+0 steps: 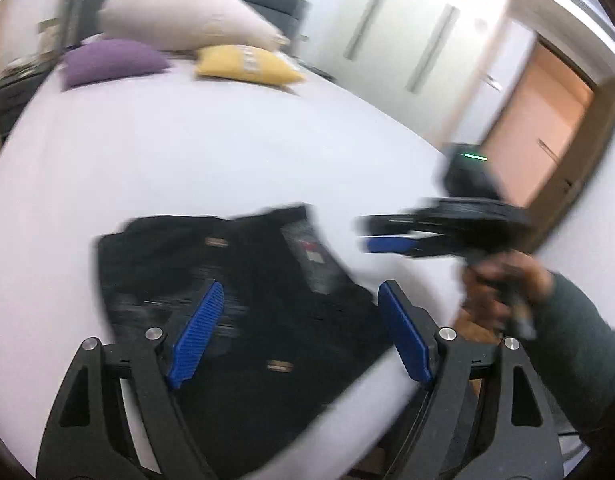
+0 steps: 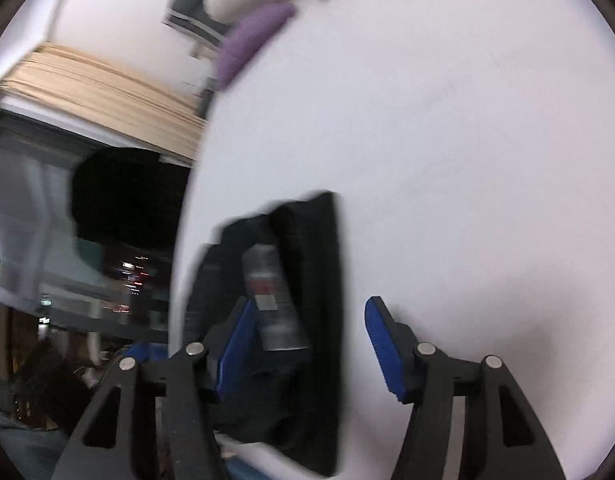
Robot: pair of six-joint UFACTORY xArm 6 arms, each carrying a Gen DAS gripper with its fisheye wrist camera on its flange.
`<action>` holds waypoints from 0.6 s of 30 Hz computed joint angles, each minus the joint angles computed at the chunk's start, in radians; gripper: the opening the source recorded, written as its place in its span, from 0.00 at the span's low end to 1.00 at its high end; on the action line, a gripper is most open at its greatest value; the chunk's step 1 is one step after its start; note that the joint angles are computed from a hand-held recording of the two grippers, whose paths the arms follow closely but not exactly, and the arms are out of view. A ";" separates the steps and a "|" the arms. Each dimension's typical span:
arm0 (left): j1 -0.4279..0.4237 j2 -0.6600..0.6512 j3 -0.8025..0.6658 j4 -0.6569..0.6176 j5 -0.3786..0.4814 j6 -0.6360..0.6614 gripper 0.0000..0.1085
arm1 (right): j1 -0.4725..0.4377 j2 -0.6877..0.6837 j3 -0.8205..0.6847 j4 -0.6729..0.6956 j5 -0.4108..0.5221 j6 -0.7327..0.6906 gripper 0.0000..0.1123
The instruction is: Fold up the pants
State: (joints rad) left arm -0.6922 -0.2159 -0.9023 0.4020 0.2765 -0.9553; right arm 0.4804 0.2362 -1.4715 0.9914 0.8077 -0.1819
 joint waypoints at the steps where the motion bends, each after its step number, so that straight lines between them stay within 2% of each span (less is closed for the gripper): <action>1: 0.012 -0.012 0.018 0.000 0.009 -0.014 0.73 | 0.017 -0.005 -0.010 0.042 0.007 -0.043 0.55; 2: 0.041 -0.009 0.010 -0.042 0.021 0.012 0.73 | 0.037 -0.001 -0.030 0.083 0.028 -0.091 0.55; 4: 0.063 -0.013 0.052 -0.108 -0.009 0.046 0.73 | 0.069 0.027 -0.076 0.090 0.071 -0.128 0.55; 7: 0.076 0.045 0.030 -0.252 -0.009 0.157 0.73 | 0.099 0.087 -0.110 0.008 0.111 -0.047 0.55; 8: 0.075 0.065 0.035 -0.265 -0.004 0.160 0.71 | 0.101 0.106 -0.105 -0.059 0.117 0.016 0.51; 10: 0.066 0.061 0.044 -0.165 0.017 0.107 0.71 | 0.101 0.101 -0.055 -0.071 0.084 0.056 0.08; 11: 0.059 0.065 0.038 -0.130 0.027 0.094 0.71 | 0.093 0.075 -0.010 -0.042 0.061 0.056 0.01; 13: 0.052 0.046 0.052 -0.180 0.016 0.155 0.71 | 0.082 0.032 0.047 -0.034 0.031 0.067 0.00; 15: 0.064 0.030 0.068 -0.264 -0.026 0.217 0.71 | 0.083 0.001 0.058 -0.095 0.028 0.112 0.01; 16: 0.072 0.030 0.060 -0.262 -0.037 0.218 0.71 | 0.085 -0.006 0.045 -0.126 0.024 0.132 0.08; 18: 0.102 0.038 0.035 -0.227 -0.038 0.208 0.71 | 0.088 0.010 -0.015 -0.102 0.012 0.098 0.14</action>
